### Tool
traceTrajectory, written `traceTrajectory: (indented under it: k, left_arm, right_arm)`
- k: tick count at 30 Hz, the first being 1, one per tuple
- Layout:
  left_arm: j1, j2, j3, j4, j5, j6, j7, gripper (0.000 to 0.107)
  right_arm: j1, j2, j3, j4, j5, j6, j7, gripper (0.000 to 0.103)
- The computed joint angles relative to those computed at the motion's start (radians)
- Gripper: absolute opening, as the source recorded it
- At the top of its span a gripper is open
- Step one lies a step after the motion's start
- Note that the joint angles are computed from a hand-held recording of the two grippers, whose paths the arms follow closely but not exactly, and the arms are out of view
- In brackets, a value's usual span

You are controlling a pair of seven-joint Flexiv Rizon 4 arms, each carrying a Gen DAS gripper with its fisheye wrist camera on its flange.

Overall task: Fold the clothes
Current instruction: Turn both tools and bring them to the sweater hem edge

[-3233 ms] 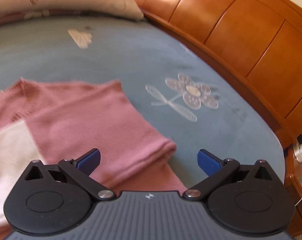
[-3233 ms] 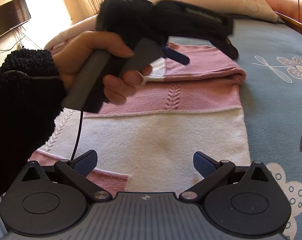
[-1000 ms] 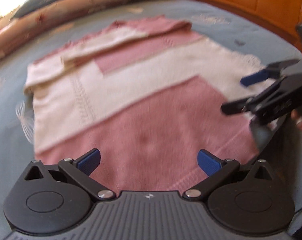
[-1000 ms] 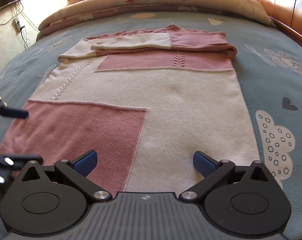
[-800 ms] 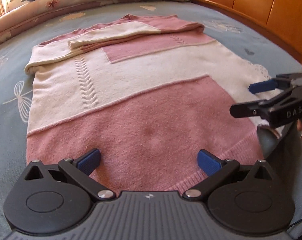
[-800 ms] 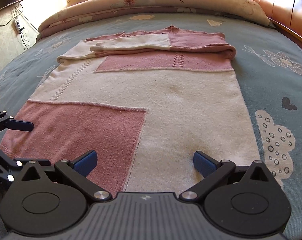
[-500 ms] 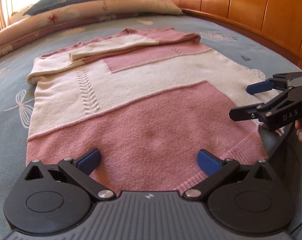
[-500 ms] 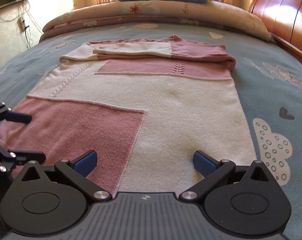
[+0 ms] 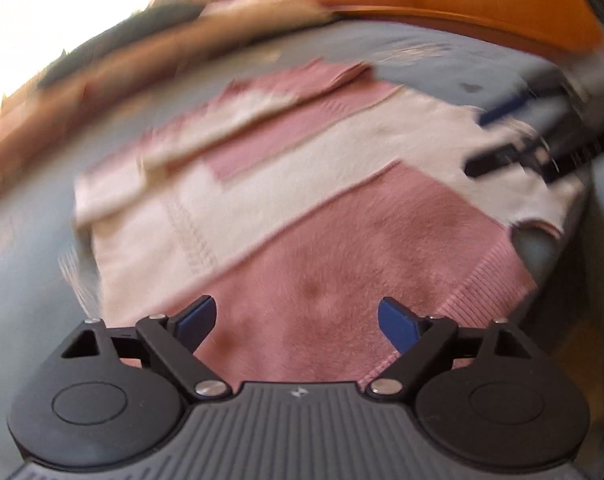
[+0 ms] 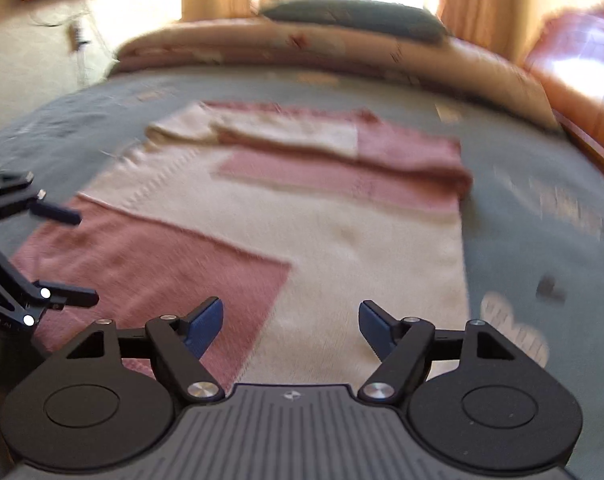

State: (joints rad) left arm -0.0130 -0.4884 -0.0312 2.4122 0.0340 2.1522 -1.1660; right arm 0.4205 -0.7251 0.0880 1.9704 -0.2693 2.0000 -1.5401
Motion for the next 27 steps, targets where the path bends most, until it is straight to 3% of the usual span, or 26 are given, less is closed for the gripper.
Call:
traceTrajectory:
  k: [3, 6, 11, 14, 22, 27]
  left_arm:
    - [-0.001, 0.027, 0.012, 0.030, 0.106, 0.036, 0.108, 0.087]
    - [-0.064, 0.021, 0.052, 0.051, 0.130, 0.054, 0.256, 0.088]
    - [-0.236, -0.048, 0.125, 0.058, -0.055, 0.101, 0.433, 0.088]
    - [-0.269, -0.070, 0.120, 0.054, -0.144, 0.130, 0.469, 0.088]
    - [-0.313, -0.104, 0.122, 0.039, -0.258, 0.203, 0.566, 0.090]
    - [-0.290, -0.101, 0.097, 0.037, -0.276, 0.226, 0.595, 0.090]
  right_arm:
    - [-0.014, 0.033, -0.002, 0.030, -0.062, 0.016, -0.075, 0.079]
    - [-0.010, 0.043, -0.001, 0.042, -0.064, 0.012, -0.103, 0.079]
    - [-0.024, 0.051, 0.023, 0.056, -0.059, 0.014, -0.119, 0.080]
    - [-0.029, 0.051, 0.035, 0.065, -0.051, 0.029, -0.110, 0.080]
    - [-0.017, 0.061, 0.028, 0.096, -0.031, 0.071, -0.130, 0.082]
    - [-0.039, 0.057, 0.050, 0.101, -0.052, 0.075, -0.117, 0.082]
